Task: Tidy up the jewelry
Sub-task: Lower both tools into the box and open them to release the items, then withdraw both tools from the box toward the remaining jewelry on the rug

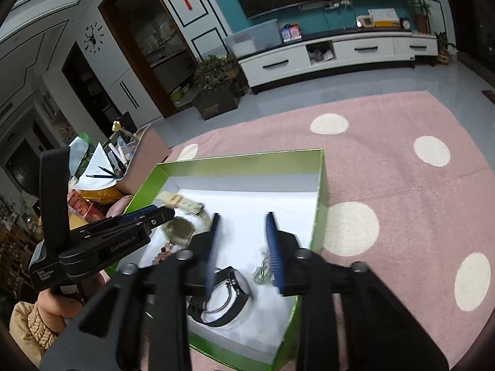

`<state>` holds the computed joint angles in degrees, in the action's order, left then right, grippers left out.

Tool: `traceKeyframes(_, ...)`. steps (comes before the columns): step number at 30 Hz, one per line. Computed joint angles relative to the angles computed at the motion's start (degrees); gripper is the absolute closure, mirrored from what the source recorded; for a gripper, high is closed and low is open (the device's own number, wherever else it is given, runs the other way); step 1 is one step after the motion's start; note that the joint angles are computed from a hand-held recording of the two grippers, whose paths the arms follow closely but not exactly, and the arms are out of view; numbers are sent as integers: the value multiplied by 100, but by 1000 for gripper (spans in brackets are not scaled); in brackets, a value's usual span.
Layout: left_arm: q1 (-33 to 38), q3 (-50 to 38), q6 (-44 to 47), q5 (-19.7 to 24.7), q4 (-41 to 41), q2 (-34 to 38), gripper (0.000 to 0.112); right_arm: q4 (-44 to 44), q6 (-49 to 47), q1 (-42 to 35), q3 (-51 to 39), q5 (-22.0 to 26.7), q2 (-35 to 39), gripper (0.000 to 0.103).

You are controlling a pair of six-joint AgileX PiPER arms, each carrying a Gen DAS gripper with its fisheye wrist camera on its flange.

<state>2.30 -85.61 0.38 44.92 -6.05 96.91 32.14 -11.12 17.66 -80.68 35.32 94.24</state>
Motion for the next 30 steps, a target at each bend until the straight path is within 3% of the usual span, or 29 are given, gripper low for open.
traceKeyframes(1, 9, 31, 42, -21, -10, -29, 60, 50, -74, -18, 70, -25, -57, 67)
traceKeyframes(2, 22, 111, 54, -82, 41, -107, 58, 94, -148, -38, 173, -56, -148, 67)
traceKeyframes(9, 495, 571, 638, -170, -257, -826, 54, 629, -760, -205, 811, -45, -789, 66)
traceKeyframes(15, 1266, 1075, 1430, 31, -933, -1535, 49, 890, -953, -326, 1389, 75, -1371, 65)
traceKeyframes(30, 3335, 2877, 3281, 666, -2302, -3019, 48, 583, -455, -334, 2688, 237, -2668, 65)
